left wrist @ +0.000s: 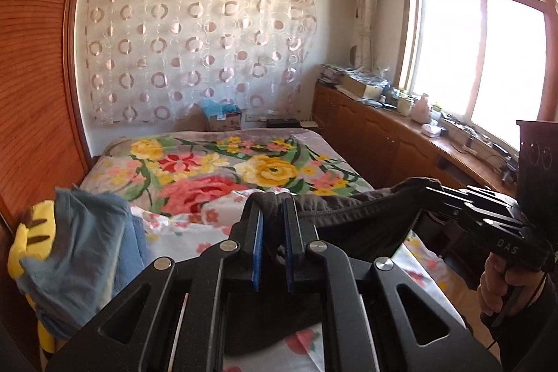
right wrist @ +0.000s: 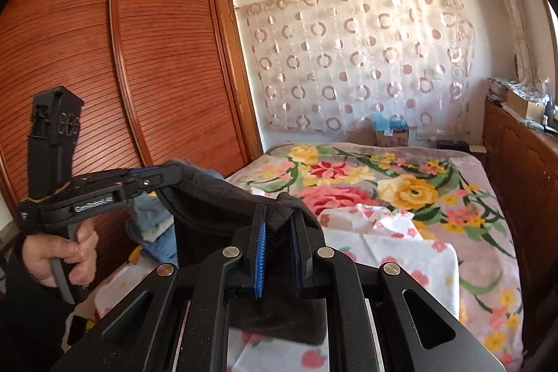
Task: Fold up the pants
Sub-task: 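Lift the black shorts by the hem with both grippers, fold over, release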
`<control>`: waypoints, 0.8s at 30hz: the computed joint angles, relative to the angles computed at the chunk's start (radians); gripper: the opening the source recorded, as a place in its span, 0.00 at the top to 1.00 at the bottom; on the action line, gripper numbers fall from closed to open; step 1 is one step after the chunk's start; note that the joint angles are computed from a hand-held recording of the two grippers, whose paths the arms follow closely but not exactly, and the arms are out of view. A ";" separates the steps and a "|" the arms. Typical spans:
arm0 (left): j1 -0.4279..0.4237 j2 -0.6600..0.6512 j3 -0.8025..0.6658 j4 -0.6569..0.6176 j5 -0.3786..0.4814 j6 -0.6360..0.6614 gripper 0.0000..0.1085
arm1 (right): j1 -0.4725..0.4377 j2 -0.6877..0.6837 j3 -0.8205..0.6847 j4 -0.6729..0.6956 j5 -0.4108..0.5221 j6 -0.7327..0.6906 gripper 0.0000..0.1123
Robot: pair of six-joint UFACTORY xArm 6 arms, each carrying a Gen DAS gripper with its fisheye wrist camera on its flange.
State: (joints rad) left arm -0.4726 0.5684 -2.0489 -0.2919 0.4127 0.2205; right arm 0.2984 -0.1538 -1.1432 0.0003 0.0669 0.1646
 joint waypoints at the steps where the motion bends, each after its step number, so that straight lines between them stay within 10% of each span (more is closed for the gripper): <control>1: 0.003 0.013 -0.033 0.021 0.013 -0.021 0.90 | -0.002 0.029 -0.043 -0.008 0.016 0.003 0.89; 16: -0.048 -0.200 0.600 -0.027 -0.141 0.069 0.90 | 0.067 0.053 0.131 -0.050 0.095 0.084 0.89; 24: -0.064 -0.239 0.687 -0.100 -0.138 0.105 0.90 | 0.089 0.049 0.165 0.065 0.136 0.020 0.89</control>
State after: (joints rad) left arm -0.5364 0.3294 -1.3618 -0.3914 0.2746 0.3257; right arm 0.3876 -0.1049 -0.9782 0.0658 0.2028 0.1847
